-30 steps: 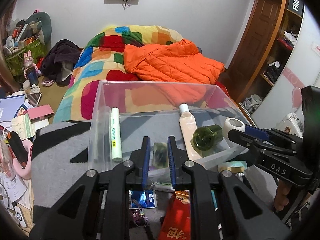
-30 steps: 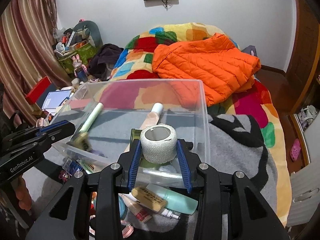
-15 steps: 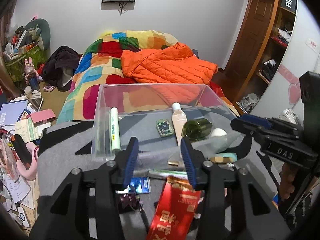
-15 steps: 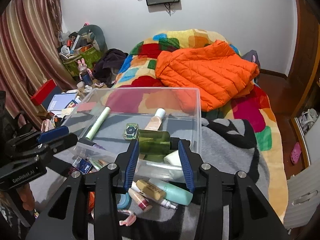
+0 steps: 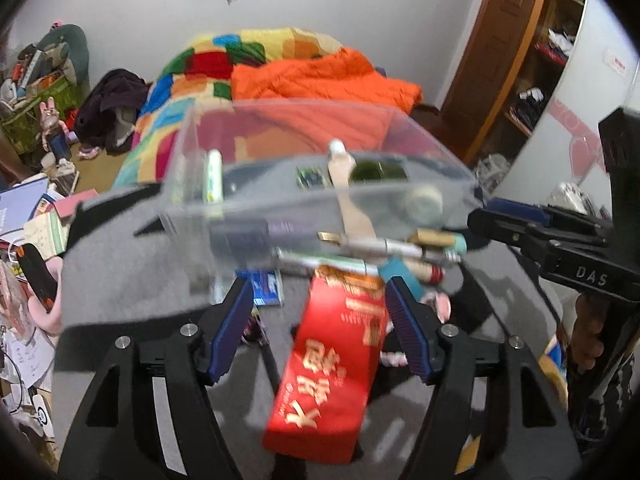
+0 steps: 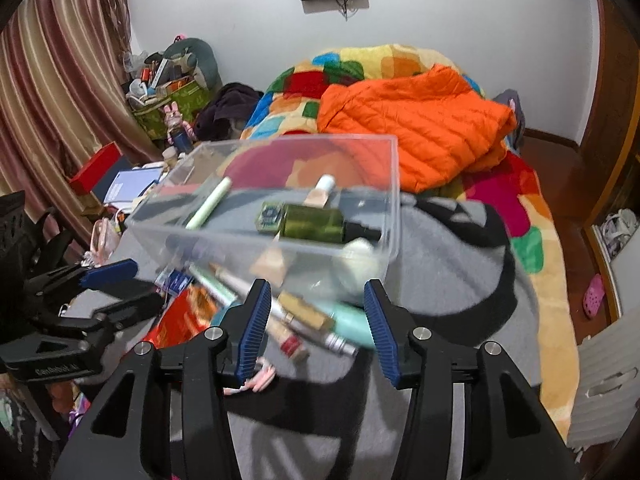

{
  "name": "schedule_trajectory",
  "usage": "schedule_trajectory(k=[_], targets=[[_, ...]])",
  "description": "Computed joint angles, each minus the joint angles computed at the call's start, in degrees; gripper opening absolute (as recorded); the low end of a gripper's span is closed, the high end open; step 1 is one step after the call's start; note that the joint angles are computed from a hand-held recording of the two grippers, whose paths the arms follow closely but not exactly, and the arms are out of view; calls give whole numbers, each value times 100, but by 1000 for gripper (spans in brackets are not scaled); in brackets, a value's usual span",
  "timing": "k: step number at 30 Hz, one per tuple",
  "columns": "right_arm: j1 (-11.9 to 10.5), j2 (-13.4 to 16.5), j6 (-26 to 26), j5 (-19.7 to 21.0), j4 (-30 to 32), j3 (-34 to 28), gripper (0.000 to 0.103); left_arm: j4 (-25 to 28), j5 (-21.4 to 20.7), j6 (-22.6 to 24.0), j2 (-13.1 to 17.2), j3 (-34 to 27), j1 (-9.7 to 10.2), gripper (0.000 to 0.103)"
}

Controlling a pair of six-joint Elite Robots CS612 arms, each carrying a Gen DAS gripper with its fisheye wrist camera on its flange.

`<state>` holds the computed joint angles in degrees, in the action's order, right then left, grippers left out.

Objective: Organize objects
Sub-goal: 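Grasp the red packet with the left gripper while the right grasps the blue tape roll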

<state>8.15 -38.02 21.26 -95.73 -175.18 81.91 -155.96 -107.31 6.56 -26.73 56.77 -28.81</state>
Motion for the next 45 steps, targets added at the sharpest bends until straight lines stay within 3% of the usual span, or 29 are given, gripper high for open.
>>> schedule_trajectory(k=[2, 12, 17, 26, 32, 39, 41, 45], targets=[[16, -2, 4, 69, -3, 42, 45, 152, -66, 40, 9, 15, -7, 75], [52, 46, 50, 464, 69, 55, 45, 481, -10, 140, 166, -173, -81, 75], [62, 117, 73, 707, 189, -53, 45, 401, -107, 214, 157, -122, -70, 56], [65, 339, 138, 1154, 467, -394, 45, 31, -105, 5, 44, 176, 18, 53], [83, 455, 170, 1143, 713, -639, 45, -240, -179, -243, -48, 385, 110, 53], [206, 581, -135, 736, 1026, -925, 45, -614, -250, -445, -159, 539, 192, 53], [210, 589, -121, 697, 998, -916, 37, -738, -258, -458, -187, 571, 205, 53], [210, 517, -134, 631, 838, -780, 36, -878, -268, -458, -221, 579, 210, 53]])
